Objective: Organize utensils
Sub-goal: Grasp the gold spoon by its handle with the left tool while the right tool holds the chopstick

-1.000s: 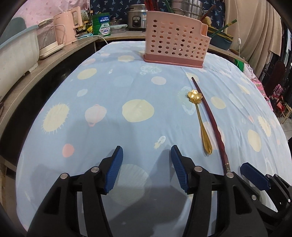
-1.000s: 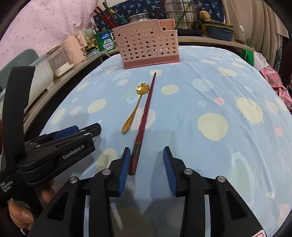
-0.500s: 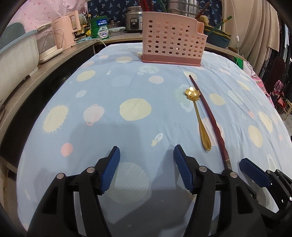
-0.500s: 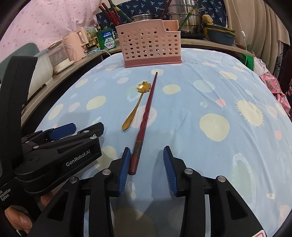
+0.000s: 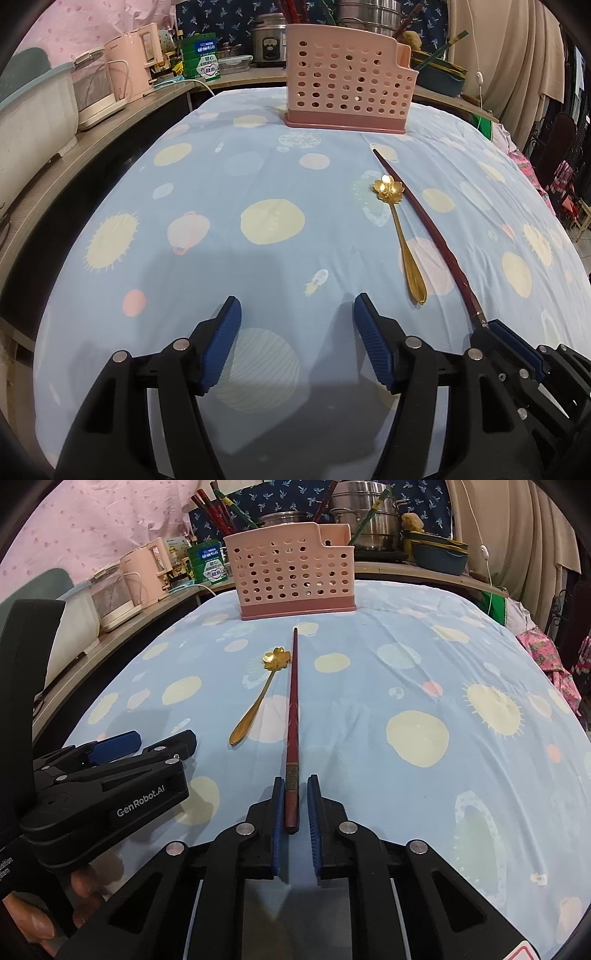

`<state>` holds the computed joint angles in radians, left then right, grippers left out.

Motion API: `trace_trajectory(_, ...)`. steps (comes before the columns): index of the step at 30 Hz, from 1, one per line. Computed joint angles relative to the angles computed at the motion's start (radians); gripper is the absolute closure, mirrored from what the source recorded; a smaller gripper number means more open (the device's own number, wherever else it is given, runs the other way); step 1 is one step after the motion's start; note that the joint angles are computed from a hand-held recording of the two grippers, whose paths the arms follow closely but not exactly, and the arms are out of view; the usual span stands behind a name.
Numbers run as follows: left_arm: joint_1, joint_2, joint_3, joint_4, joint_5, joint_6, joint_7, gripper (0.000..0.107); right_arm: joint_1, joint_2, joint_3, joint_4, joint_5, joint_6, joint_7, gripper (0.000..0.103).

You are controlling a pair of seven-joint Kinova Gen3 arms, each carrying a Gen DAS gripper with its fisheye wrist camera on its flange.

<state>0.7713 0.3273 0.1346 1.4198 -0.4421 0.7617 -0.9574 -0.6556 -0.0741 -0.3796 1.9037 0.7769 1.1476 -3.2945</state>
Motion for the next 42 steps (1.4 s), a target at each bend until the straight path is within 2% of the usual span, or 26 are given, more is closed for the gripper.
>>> trace_trajectory(5,-0.002,-0.002,0.001,0.002,0.002,-0.001,-0.002,0.045,0.003,-0.006,0.000,0.006,-0.001,-0.006,-0.001,0.096)
trace_trajectory(14,-0.005,0.000,0.009,-0.004,0.016,0.004,-0.020,0.033,0.019,-0.027,-0.007,0.022,-0.008,-0.003,-0.022,0.096)
trace_trajectory(22,-0.027,0.007,0.029,-0.035,0.086,0.008,-0.086,0.033,0.069,-0.079,-0.010,0.060,-0.036,-0.020,-0.048,0.096)
trace_trajectory(31,0.006,0.060,0.026,-0.115,0.116,0.039,-0.135,0.034,0.130,-0.109,-0.032,0.078,-0.060,-0.043,-0.050,0.096)
trace_trajectory(34,0.034,0.076,0.006,-0.134,0.094,0.049,-0.125,0.041,0.139,-0.110,-0.039,0.078,-0.062,-0.044,-0.048,0.096)
trace_trajectory(37,0.039,0.079,0.004,-0.140,0.095,0.049,-0.134,0.054,0.143,-0.110,-0.043,0.078,-0.062,-0.045,-0.048,0.096)
trace_trajectory(40,0.038,0.081,0.005,-0.145,0.099,0.051,-0.147,0.071,0.146,-0.110,-0.045,0.079,-0.063,-0.046,-0.048,0.096)
trace_trajectory(42,0.035,0.079,0.006,-0.144,0.104,0.049,-0.155,0.089,0.147,-0.110,-0.046,0.078,-0.063,-0.046,-0.048,0.096)
